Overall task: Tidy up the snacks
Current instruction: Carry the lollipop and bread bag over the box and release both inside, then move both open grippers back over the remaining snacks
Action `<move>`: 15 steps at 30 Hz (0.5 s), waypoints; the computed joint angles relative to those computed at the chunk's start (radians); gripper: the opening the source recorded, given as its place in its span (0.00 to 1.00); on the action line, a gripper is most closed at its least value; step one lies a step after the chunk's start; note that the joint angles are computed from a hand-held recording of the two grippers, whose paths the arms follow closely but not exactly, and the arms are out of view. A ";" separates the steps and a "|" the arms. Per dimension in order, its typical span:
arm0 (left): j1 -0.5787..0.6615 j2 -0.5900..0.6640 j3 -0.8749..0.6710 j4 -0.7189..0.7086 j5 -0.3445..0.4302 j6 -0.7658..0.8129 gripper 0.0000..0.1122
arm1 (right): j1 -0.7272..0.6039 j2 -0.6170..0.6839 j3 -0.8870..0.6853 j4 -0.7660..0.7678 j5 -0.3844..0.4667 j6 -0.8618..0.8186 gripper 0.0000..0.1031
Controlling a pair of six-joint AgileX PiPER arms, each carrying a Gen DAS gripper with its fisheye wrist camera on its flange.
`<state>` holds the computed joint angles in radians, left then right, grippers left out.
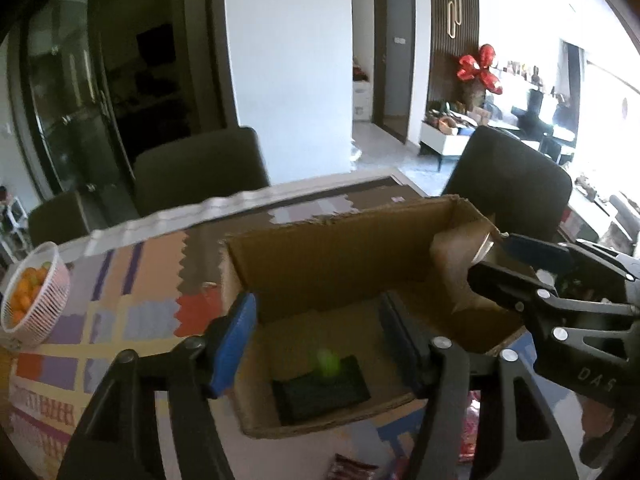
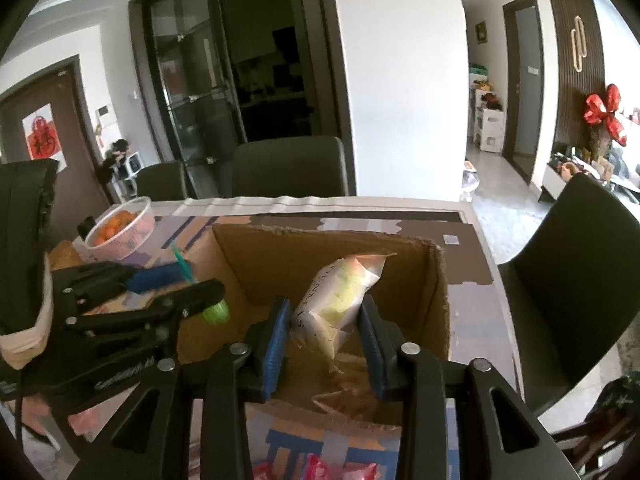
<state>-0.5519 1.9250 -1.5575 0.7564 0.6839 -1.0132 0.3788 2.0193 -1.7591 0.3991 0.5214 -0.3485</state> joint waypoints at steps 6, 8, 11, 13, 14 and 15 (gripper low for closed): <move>-0.055 -0.085 0.095 0.087 0.046 -0.103 0.62 | 0.011 -0.067 0.102 -0.057 -0.063 0.068 0.56; -0.082 -0.117 0.127 0.120 0.072 -0.135 0.62 | 0.015 -0.108 0.157 -0.021 -0.085 0.028 0.56; -0.116 -0.169 0.178 0.155 0.094 -0.182 0.66 | 0.026 -0.179 0.253 0.019 -0.126 -0.033 0.56; -0.147 -0.205 0.212 0.174 0.118 -0.213 0.66 | 0.035 -0.231 0.316 0.045 -0.149 -0.067 0.56; -0.165 -0.224 0.230 0.186 0.129 -0.229 0.66 | 0.037 -0.245 0.329 0.052 -0.152 -0.076 0.56; -0.179 -0.237 0.241 0.191 0.142 -0.237 0.66 | 0.040 -0.264 0.351 0.066 -0.158 -0.089 0.56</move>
